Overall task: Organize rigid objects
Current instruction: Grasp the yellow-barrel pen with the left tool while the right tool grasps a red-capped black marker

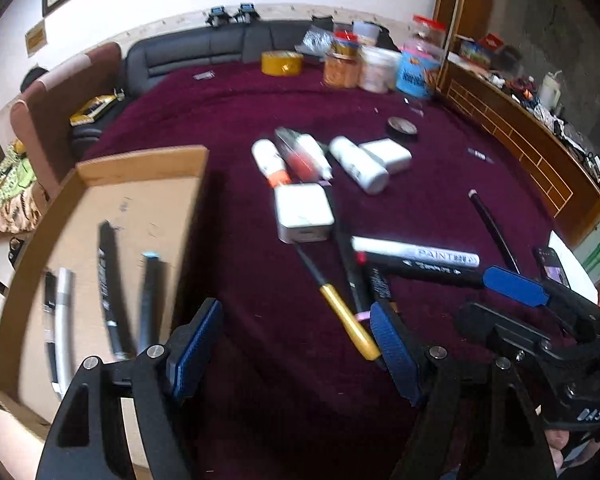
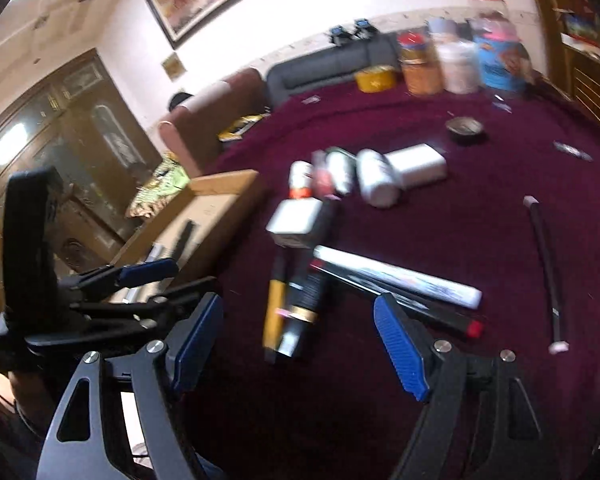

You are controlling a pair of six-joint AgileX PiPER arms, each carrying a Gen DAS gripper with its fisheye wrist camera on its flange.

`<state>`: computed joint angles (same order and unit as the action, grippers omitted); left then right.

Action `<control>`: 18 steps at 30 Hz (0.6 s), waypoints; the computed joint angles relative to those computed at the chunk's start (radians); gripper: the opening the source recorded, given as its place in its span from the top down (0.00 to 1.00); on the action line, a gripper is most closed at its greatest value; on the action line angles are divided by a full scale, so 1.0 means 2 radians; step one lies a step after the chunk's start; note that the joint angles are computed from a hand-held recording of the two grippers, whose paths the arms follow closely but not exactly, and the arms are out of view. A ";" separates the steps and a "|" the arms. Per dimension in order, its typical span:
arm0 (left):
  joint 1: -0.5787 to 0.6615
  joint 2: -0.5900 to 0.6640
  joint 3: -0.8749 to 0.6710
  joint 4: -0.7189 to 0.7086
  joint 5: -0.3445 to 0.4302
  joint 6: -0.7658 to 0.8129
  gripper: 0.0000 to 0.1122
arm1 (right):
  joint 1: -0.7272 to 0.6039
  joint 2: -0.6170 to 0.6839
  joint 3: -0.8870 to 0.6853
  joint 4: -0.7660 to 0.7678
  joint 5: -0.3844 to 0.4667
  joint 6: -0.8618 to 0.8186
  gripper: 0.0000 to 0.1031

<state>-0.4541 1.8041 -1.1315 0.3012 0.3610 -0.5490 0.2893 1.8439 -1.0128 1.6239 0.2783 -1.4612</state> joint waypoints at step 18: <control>0.013 0.070 -0.067 -0.105 0.039 0.084 0.53 | -0.036 0.025 -0.035 -0.143 -0.016 0.106 0.44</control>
